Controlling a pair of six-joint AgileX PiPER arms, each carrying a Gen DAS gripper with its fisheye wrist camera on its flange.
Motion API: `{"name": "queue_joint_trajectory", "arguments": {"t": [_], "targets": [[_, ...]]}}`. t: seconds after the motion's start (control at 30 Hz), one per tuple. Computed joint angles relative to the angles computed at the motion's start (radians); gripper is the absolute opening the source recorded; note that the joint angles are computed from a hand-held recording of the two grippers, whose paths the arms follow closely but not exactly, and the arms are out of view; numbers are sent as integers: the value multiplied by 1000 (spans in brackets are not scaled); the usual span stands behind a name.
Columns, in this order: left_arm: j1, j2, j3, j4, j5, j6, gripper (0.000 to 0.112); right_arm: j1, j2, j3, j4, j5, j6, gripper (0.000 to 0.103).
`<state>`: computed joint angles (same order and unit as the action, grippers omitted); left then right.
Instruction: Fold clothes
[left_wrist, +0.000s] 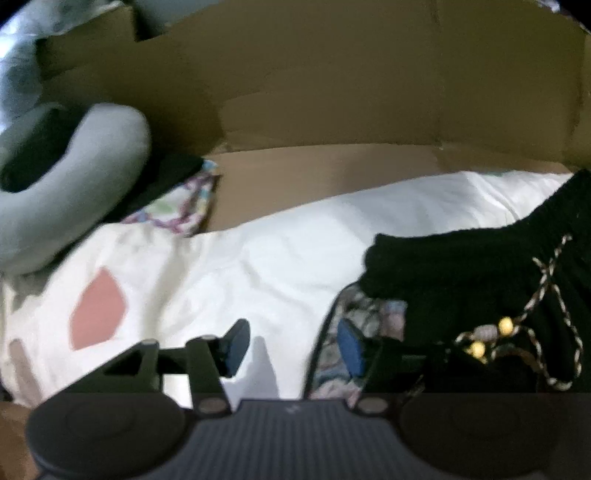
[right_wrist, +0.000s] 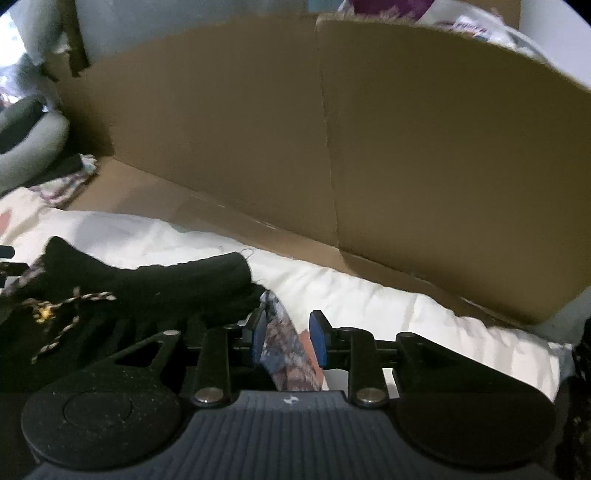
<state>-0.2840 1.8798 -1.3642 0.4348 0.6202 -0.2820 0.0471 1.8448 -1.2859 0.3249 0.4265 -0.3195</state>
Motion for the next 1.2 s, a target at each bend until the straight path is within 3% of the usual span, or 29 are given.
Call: {"name": "queue_joint_trajectory", "arguments": {"t": [0.17, 0.4, 0.6, 0.8, 0.87, 1.07, 1.2], "targets": [[-1, -105, 27, -26, 34, 20, 66, -53, -105, 89, 199, 59, -193, 40], [-85, -244, 56, -77, 103, 19, 67, -97, -263, 224, 327, 84, -311, 40], [-225, -308, 35, -6, 230, -154, 67, -230, -407, 280, 440, 221, -391, 40], [-359, -362, 21, 19, 326, -304, 67, -326, -509, 286, 447, 277, -381, 40], [-416, -385, 27, 37, 355, -395, 73, -352, -539, 286, 450, 303, -386, 40], [-569, -444, 84, 38, 382, -568, 76, -445, -638, 356, 502, 391, -477, 40], [-674, -480, 148, 69, 407, -678, 76, -464, -696, 406, 458, 445, -542, 40]]}}
